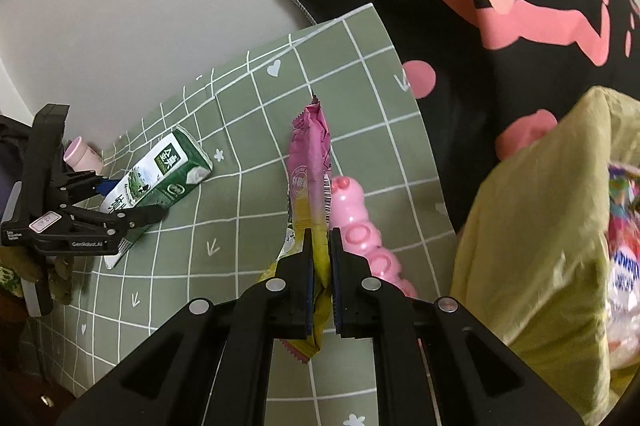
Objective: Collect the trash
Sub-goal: 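Lift and carry the milk carton and chip bag over the trash bag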
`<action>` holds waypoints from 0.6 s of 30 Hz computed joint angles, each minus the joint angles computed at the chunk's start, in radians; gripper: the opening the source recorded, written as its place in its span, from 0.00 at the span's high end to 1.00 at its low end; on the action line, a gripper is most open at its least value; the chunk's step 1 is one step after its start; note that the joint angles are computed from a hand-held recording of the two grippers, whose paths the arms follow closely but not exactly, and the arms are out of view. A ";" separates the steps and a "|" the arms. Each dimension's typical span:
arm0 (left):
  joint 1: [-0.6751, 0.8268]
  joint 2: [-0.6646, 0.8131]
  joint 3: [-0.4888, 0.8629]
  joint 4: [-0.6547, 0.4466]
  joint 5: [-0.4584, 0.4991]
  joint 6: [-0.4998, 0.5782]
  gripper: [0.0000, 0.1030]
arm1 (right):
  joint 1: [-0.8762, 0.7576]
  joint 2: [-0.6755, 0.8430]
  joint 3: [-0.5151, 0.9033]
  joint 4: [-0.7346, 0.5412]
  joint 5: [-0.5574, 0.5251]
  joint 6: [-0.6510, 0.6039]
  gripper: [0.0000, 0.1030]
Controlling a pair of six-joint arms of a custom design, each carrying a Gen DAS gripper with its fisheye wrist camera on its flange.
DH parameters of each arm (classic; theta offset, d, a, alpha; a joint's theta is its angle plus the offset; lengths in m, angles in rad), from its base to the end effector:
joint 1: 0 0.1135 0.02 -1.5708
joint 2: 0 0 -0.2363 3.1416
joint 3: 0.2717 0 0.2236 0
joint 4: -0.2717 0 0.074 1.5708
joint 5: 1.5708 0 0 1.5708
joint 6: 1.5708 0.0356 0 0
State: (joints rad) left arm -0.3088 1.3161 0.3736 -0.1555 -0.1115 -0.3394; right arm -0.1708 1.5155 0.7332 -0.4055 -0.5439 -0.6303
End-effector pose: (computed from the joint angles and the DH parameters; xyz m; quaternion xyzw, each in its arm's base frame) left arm 0.1779 -0.0526 0.1058 -0.0279 0.9704 -0.0231 0.2389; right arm 0.2407 -0.0228 0.1433 -0.2651 0.9092 0.1713 0.2716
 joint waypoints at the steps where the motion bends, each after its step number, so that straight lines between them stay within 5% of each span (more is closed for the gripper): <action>1: 0.013 -0.004 -0.002 0.001 0.017 -0.020 0.45 | -0.006 -0.005 -0.004 -0.003 -0.001 -0.004 0.92; 10: 0.012 -0.265 -0.084 -0.131 0.033 -0.119 0.49 | -0.092 -0.015 -0.016 -0.041 -0.041 -0.085 0.92; 18: -0.062 -0.692 -0.141 -0.453 -0.025 -0.260 0.49 | -0.131 -0.096 -0.048 -0.099 -0.098 -0.136 0.92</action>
State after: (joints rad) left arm -0.3706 0.6243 0.2327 -0.6088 -0.1367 -0.5990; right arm -0.3019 1.4198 0.6853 -0.5042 -0.6419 -0.7660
